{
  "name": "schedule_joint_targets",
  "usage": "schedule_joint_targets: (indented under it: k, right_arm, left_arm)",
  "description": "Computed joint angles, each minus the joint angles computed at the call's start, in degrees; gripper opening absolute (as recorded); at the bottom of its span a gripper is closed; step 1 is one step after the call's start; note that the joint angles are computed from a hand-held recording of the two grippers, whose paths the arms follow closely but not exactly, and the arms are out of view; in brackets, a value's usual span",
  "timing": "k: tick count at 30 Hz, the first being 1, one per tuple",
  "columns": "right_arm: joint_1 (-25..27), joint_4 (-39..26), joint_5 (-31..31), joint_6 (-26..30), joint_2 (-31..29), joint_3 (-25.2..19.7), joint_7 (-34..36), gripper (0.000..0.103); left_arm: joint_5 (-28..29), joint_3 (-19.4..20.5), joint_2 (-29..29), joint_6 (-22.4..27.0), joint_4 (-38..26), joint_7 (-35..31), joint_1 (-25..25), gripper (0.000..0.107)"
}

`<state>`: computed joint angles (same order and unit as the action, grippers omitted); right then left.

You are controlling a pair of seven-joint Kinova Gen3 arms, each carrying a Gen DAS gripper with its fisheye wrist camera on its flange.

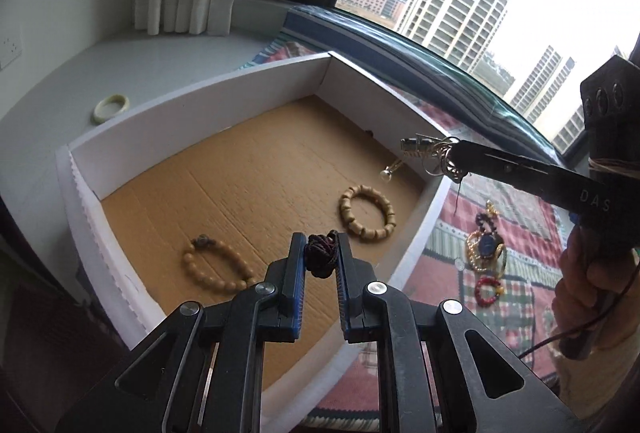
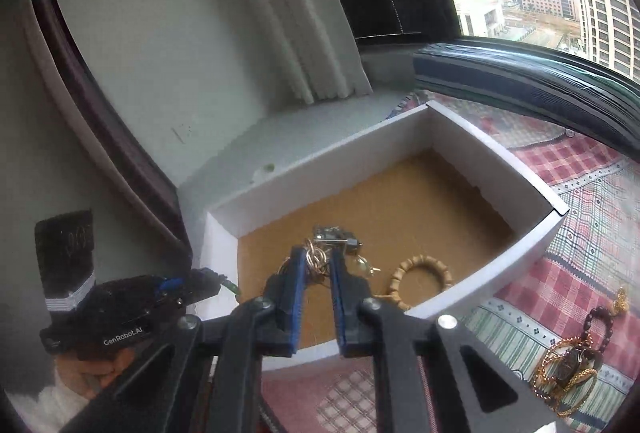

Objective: Organize jewelry
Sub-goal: 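Carry the pendant and keychain into the white box and open both tools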

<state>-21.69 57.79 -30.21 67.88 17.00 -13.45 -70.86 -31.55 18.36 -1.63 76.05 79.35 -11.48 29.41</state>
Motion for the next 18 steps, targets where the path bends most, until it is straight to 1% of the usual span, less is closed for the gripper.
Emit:
schedule_joint_targets:
  k: [1,3,6,7,8,9,10,11,12,14,15,18]
  right_arm:
    - [-1.99,-1.19,2.04,0.37,1.35,0.02,-0.9,0.013]
    - [-5.58,-2.03,6.06,0.0,3.16,0.31,-2.57,0.013]
    - [-8.96,-1.94,10.15,-1.17,5.29,0.5,-3.96,0.013]
    - [-9.34,-2.47,10.42,-0.49,6.27,0.33,-4.41,0.016]
    - [-9.58,-2.93,10.48,0.09,7.27,0.27,-5.11,0.017]
    - [-9.57,-3.25,10.24,0.48,8.07,0.19,-5.82,0.027]
    - [-9.18,-2.96,9.7,0.21,8.47,0.07,-6.25,0.057]
    - [-8.67,-1.66,9.27,-0.99,7.95,0.09,-6.65,0.069]
    - [-7.82,0.26,8.47,-2.78,6.91,-0.08,-6.64,0.075]
    - [-6.0,3.15,7.15,-4.57,4.86,-0.44,-5.72,0.075]
    - [-5.59,4.45,7.37,-5.36,3.62,-0.26,-5.43,0.075]
    - [-4.73,11.14,9.45,-10.68,-1.98,0.68,-4.21,0.075]
  left_arm:
    - [0.99,-0.26,0.1,-0.22,0.82,0.02,-0.16,0.012]
    - [1.25,-0.21,1.15,0.34,1.69,0.64,0.01,0.012]
    - [1.42,-0.44,2.58,2.55,2.37,1.41,0.98,0.014]
    - [0.95,-0.28,3.67,4.36,1.48,2.15,1.78,0.018]
    - [0.7,-0.58,4.28,5.32,1.29,2.62,2.45,0.032]
    - [0.35,-0.84,4.71,6.2,1.18,3.51,3.21,0.044]
    - [-0.41,-1.0,4.83,6.92,1.28,4.98,4.11,0.064]
    - [-1.58,-0.95,4.88,7.39,1.46,6.46,5.12,0.073]
    - [-2.9,-0.78,5.03,7.85,1.46,7.44,6.13,0.073]
    - [-4.45,-0.64,5.68,9.15,0.56,7.82,7.72,0.073]
    - [-5.12,-0.62,5.86,9.12,0.35,8.06,8.48,0.073]
    - [-6.69,-0.28,6.16,7.7,-0.51,8.36,10.68,0.075]
